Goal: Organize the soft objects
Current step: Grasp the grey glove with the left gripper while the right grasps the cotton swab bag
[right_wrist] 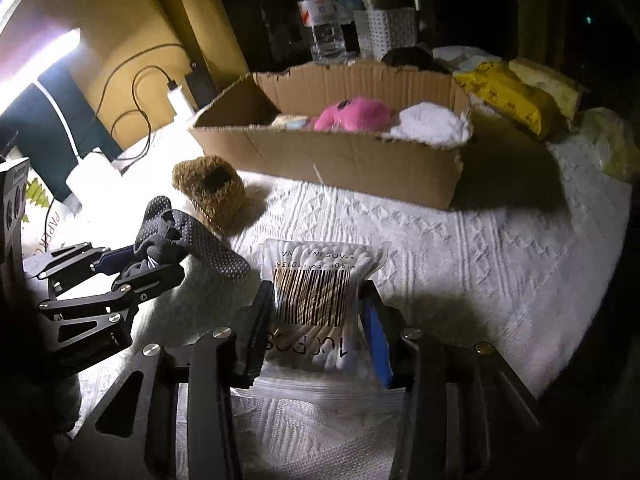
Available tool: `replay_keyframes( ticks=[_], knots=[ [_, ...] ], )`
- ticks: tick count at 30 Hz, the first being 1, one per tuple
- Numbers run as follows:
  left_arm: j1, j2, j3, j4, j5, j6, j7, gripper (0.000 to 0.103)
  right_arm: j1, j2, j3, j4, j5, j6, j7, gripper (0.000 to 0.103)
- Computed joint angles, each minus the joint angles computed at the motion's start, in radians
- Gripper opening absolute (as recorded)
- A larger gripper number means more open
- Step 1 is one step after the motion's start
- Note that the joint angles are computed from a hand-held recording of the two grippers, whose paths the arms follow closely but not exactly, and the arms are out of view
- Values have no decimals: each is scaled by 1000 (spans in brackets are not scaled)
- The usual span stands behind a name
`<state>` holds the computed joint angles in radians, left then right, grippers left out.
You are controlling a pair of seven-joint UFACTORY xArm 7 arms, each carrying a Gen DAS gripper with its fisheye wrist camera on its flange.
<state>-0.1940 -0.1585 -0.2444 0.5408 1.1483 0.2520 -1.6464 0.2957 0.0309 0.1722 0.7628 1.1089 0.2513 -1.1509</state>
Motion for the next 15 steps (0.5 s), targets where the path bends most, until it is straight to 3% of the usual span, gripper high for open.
replay_keyframes(
  ticks=[15],
  knots=[
    [27, -59, -34, 20, -62, -6, 57, 38, -7, -40, -34, 31, 2, 41, -13, 45]
  ],
)
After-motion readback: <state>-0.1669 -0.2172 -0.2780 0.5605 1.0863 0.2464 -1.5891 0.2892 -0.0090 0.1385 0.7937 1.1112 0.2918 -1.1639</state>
